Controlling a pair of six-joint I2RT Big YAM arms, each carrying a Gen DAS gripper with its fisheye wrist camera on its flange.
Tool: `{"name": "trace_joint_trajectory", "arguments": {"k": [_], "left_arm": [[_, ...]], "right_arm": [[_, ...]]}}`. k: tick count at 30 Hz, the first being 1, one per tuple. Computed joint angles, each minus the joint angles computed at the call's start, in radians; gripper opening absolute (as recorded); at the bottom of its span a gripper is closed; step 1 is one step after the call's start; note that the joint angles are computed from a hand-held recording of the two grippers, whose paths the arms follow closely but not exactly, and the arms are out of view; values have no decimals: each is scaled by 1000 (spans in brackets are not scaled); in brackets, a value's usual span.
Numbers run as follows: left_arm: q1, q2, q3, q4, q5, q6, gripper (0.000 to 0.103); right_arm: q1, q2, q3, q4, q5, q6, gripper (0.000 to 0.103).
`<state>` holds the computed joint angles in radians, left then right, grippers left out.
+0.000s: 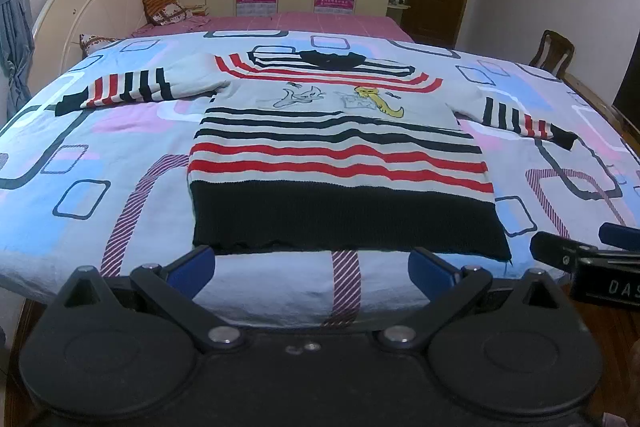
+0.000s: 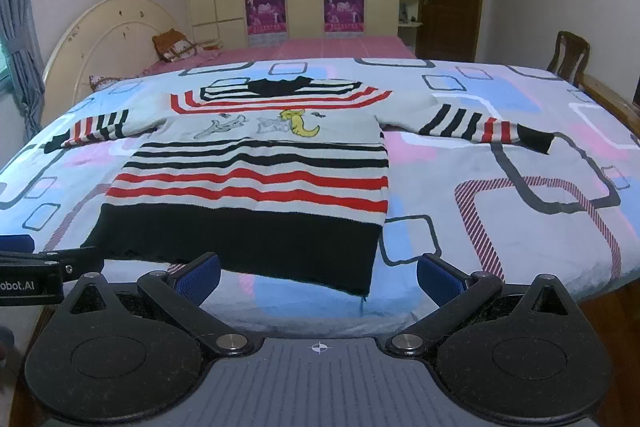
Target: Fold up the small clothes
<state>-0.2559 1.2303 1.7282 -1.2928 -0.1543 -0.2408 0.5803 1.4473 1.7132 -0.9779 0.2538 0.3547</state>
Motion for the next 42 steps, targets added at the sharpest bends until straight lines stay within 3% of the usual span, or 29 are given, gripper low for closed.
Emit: {"name": "trace_joint_trajectory", "arguments": {"k": [42], "left_arm": [[-4, 8, -1, 3, -3, 0, 103]], "right_arm": [[-9, 8, 5, -1, -1, 5, 103]]}}
